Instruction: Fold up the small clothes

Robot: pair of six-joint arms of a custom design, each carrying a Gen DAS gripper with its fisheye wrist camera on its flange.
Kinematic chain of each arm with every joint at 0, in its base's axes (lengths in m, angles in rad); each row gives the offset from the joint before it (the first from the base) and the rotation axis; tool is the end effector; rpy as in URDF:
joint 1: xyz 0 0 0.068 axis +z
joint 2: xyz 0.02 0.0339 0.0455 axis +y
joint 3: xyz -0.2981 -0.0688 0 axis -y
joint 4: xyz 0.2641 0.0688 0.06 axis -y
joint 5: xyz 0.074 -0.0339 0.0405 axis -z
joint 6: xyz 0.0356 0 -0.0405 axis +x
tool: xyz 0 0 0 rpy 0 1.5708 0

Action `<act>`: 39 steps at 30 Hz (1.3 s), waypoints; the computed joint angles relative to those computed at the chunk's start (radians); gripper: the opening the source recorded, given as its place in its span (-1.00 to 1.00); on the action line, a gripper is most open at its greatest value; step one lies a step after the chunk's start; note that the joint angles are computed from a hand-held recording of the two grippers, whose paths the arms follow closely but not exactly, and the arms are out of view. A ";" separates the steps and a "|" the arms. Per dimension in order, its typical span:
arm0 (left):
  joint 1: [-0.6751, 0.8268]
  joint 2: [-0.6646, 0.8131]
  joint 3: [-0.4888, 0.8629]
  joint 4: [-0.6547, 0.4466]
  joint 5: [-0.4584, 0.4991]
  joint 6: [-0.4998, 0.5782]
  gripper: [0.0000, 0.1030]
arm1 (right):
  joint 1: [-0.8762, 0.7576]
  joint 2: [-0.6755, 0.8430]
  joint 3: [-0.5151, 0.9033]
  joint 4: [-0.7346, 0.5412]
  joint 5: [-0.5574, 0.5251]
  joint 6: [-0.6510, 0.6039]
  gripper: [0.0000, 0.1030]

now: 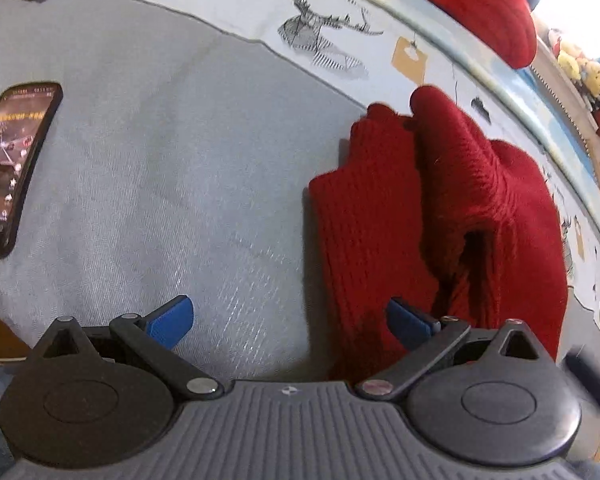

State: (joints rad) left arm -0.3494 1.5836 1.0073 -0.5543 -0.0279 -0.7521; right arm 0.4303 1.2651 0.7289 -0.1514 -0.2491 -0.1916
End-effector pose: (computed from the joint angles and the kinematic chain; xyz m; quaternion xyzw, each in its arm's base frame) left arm 0.3054 -0.1102 0.2188 -0.1981 0.9555 -0.1026 0.1931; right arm 0.2434 0.1214 0.2456 -0.3250 0.8378 0.1620 0.4077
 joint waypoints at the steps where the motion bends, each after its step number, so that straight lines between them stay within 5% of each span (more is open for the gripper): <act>1: -0.001 -0.001 0.002 -0.001 -0.005 0.001 0.99 | -0.023 -0.005 0.000 0.030 0.001 0.068 0.20; 6: -0.022 -0.017 0.005 -0.019 -0.036 0.010 0.99 | -0.015 0.171 0.112 0.098 0.204 0.208 -0.13; 10: -0.055 -0.044 0.006 -0.036 -0.067 0.023 0.99 | 0.056 0.331 0.219 -0.104 0.133 0.205 -0.17; 14: -0.090 -0.036 0.013 -0.038 -0.077 0.039 0.99 | 0.190 0.291 0.032 0.121 0.263 0.150 -0.14; 20: -0.124 -0.032 0.010 -0.017 -0.097 0.047 0.99 | 0.023 0.213 0.152 -0.092 0.050 0.158 -0.04; 24: -0.185 -0.024 0.012 -0.007 -0.107 0.050 0.99 | -0.072 0.189 0.211 -0.055 0.157 0.090 -0.04; 29: -0.251 0.084 0.061 -0.063 -0.189 0.097 1.00 | -0.118 0.435 0.454 -0.116 0.178 0.022 -0.05; 32: -0.211 0.105 0.031 -0.016 -0.122 0.075 1.00 | -0.091 0.552 0.530 -0.207 0.171 -0.014 0.01; 34: -0.186 0.110 0.036 -0.015 -0.086 0.080 1.00 | -0.056 0.571 0.494 -0.110 0.216 -0.021 0.03; 37: -0.153 0.073 0.037 -0.025 -0.029 0.040 1.00 | -0.056 0.578 0.533 -0.159 0.219 0.008 0.03; 39: -0.164 0.040 0.025 -0.014 -0.086 0.024 1.00 | -0.085 0.546 0.549 -0.214 0.170 0.036 0.00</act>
State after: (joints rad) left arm -0.5135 1.6239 1.0325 -0.5679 -0.1142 -0.7276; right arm 0.3449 1.8115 1.2775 -0.3653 -0.0794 -0.1552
